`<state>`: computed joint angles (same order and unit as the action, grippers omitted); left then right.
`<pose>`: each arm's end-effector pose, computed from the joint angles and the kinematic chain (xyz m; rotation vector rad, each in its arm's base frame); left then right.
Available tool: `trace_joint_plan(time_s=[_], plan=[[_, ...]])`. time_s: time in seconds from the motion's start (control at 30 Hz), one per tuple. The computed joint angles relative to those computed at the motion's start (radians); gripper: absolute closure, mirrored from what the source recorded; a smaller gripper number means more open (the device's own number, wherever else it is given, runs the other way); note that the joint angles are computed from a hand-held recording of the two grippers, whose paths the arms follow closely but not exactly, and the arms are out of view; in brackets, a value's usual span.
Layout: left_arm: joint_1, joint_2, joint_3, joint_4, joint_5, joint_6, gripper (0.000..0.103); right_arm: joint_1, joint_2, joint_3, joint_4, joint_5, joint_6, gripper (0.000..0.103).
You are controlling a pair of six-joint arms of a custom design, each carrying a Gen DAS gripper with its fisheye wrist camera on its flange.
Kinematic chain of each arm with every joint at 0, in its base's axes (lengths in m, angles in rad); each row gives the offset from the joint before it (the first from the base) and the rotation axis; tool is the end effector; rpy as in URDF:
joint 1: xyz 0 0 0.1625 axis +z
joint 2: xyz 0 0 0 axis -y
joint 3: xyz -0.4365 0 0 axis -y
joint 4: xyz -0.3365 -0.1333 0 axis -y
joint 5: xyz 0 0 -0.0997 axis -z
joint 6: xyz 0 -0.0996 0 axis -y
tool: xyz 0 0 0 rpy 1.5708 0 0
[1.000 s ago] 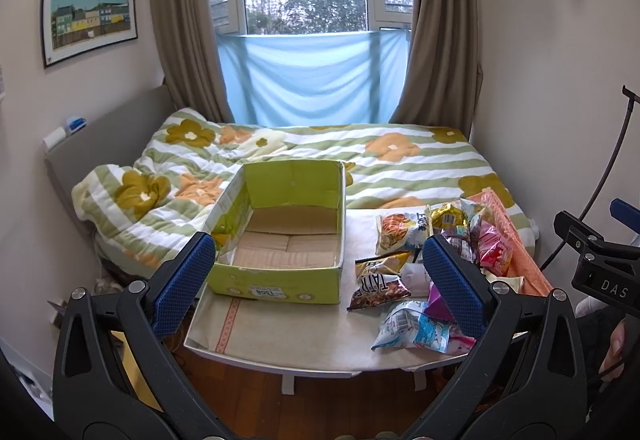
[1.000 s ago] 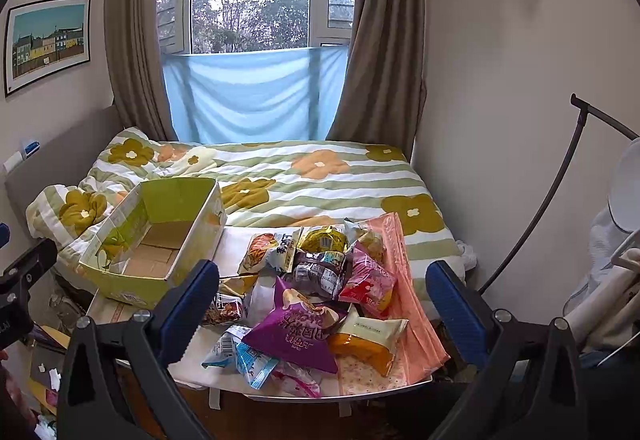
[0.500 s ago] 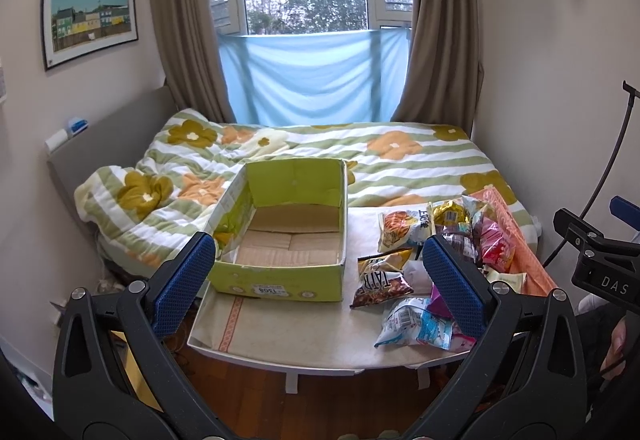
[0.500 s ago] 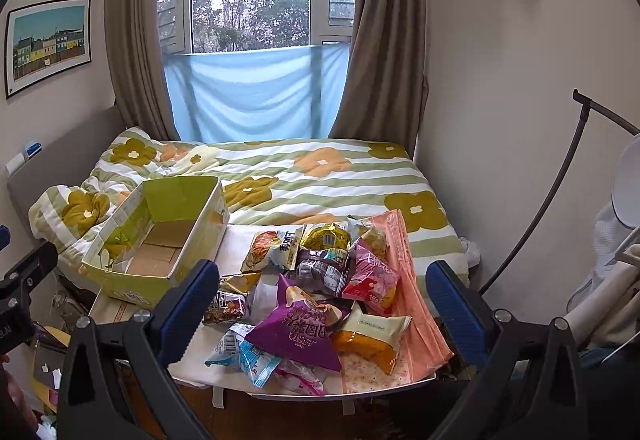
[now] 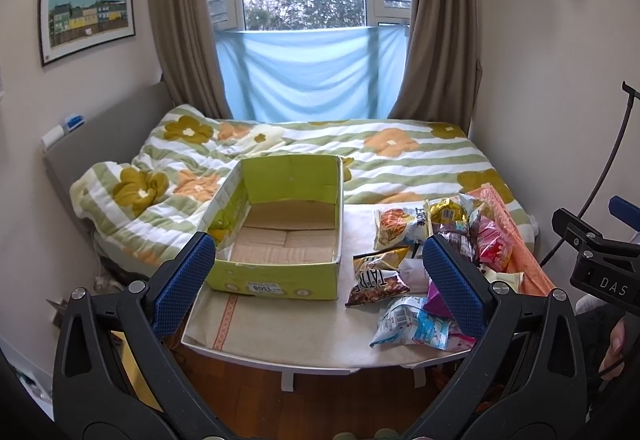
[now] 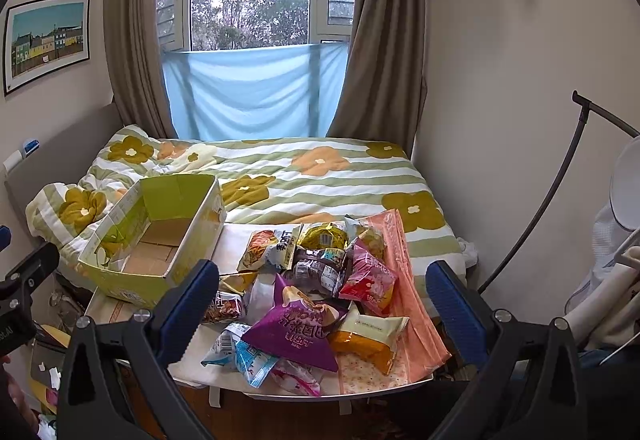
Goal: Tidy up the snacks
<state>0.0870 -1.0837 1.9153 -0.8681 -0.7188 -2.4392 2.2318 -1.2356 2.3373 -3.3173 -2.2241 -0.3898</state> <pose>-0.3496 -0.2395 0.1975 -0.1143 1.7489 -1.2633 0.3171 -0.2892 0.2713 0.9817 -2.2421 0.9164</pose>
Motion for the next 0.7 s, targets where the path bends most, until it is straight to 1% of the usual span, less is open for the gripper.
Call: trace_joint_plan(time_s=[0.7], plan=[[0.001,-0.006,0.004,-0.002,-0.007,-0.001,0.000,-0.002,0.010,-0.001,-0.003,0.006,-0.003,0.000]])
